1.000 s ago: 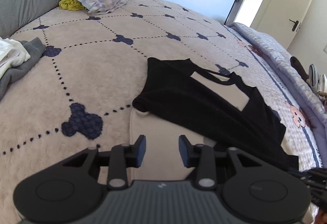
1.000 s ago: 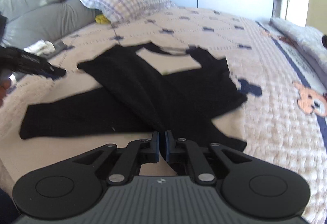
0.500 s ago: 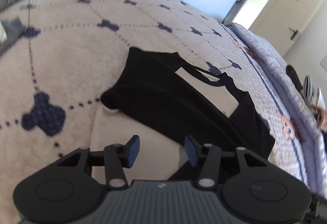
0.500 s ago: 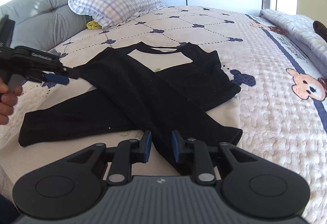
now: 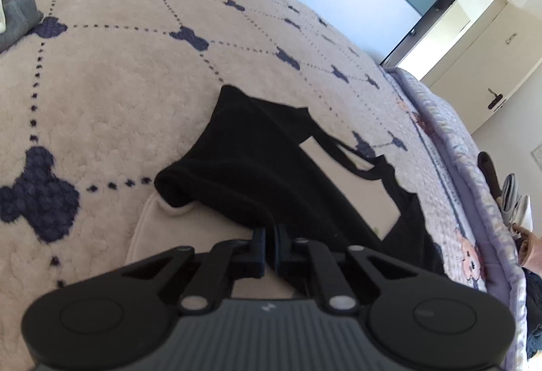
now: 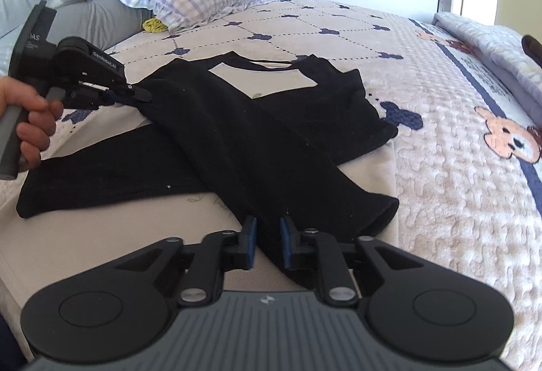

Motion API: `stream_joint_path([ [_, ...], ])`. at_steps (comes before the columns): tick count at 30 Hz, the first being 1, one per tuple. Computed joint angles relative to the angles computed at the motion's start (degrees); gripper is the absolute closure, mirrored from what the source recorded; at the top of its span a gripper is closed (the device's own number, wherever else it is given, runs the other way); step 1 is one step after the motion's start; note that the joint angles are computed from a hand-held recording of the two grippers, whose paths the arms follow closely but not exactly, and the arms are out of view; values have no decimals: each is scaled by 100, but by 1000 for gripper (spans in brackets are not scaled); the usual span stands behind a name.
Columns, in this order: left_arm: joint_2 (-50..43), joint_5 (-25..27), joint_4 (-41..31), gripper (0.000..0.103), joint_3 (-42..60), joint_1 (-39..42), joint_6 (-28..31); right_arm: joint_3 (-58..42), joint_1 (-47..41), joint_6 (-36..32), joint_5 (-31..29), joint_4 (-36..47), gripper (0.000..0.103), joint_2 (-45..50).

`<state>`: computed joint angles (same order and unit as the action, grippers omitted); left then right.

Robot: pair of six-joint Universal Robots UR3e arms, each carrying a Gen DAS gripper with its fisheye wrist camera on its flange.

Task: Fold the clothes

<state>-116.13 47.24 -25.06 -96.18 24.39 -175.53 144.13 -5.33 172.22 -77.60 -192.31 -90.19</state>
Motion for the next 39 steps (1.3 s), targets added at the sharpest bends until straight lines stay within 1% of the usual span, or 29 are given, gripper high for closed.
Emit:
stream_joint_path([
  [2,165,-269,16,98,-201,204,66,49,-59,-23,79,27,97,-224],
  [3,244,-369,12,98,-304,300,114,87,-162,-53,231,144,97,-407],
  [5,300,-342,-97,98,-382,385,266,155,-397,-117,607,584,97,-830],
  [7,261,-191,-219,98,-377,411,476,197,-508,-232,837,997,97,-1090],
  [10,117,-243,-625,97,-257,463,649,125,-207,-335,461,1143,96,-893],
  [11,140,-245,-652,95,-293,485,718,141,-115,-259,312,1038,95,-823],
  [12,172,-252,-668,90,-341,511,794,189,-128,-189,313,1000,95,-860],
  [13,253,-280,-701,85,-416,558,902,244,-238,-179,437,1092,92,-1005],
  [14,360,-277,-722,81,-500,603,1005,326,-380,-184,558,1159,89,-1199],
  [15,474,-242,-705,74,-586,646,1095,412,-528,-192,677,1222,81,-1403],
  [16,588,-204,-682,72,-670,688,1185,508,-688,-191,775,1251,73,-1595],
  [18,776,-175,-585,69,-808,781,1346,637,-1071,-158,969,1357,70,-1922],
  [21,841,-106,-270,69,-800,749,1322,668,-1469,41,1097,1414,70,-2057],
  [25,535,-141,91,69,-317,401,1121,631,-1656,186,1252,1106,70,-1750],
  [27,202,-102,292,68,56,155,882,494,-1502,262,1117,784,70,-1340],
  [29,-266,189,272,68,580,-139,715,286,-1409,297,1038,685,70,-890],
  [32,-749,873,129,70,984,-401,669,-33,-1070,265,333,816,70,-392],
  [33,-757,793,319,75,820,-338,654,-28,-1020,247,147,750,73,-285],
  [35,-750,549,763,75,423,-171,624,272,-1393,219,584,616,73,-422],
  [36,-710,501,793,75,334,-127,645,359,-1474,209,681,545,73,-460],
  [39,-593,591,481,75,437,-148,688,476,-1493,261,716,127,73,-349],
])
